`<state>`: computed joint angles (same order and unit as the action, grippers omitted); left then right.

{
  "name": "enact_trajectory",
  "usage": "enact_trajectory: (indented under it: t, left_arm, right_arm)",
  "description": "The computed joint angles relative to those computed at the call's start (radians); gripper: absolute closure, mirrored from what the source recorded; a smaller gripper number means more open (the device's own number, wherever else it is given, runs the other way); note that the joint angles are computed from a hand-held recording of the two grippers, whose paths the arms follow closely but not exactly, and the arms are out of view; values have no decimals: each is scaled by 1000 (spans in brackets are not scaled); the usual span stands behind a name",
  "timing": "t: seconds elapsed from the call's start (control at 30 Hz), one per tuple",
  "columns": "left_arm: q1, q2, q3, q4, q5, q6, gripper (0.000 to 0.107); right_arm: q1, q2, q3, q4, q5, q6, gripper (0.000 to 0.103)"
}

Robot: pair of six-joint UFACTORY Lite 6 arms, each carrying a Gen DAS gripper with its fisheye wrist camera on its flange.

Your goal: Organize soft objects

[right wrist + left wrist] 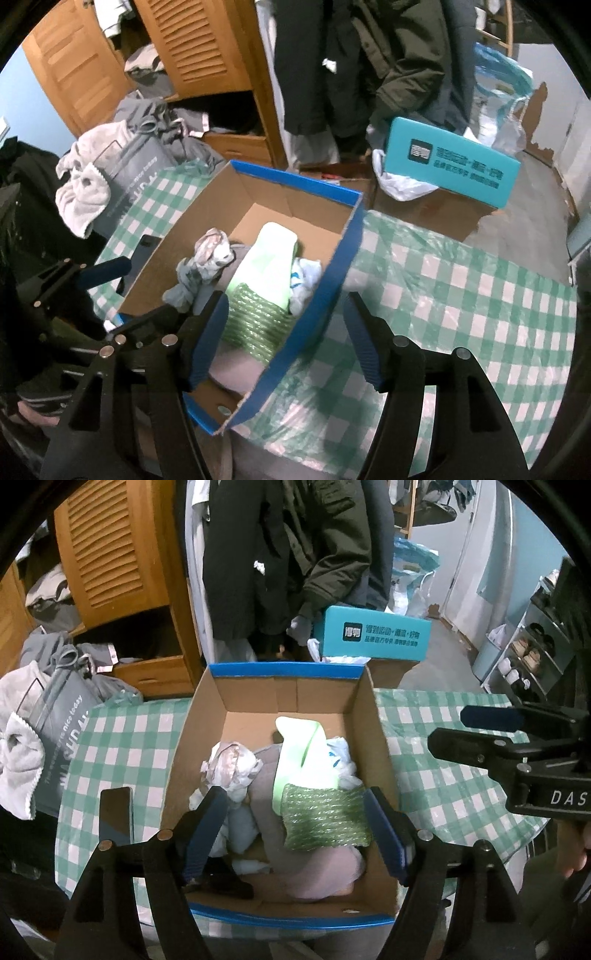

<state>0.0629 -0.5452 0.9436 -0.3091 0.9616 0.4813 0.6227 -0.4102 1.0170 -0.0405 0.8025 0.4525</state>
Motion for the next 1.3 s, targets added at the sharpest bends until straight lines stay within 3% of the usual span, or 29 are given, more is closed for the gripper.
enact_trajectory:
  t: [0.27, 0.77, 1.3]
  left_arm:
    - [-98, -27, 24, 62, -1, -112, 20]
    - [-258, -45, 25, 242, -58, -334, 20]
    - [-289, -50, 11, 264, -57, -371, 20]
  right_arm:
    - [-87, -135, -63, 2, 40, -22, 38]
    - [-194, -269, -121, 16, 86, -107, 38]
    - [-255, -295, -129, 36, 103, -163, 38]
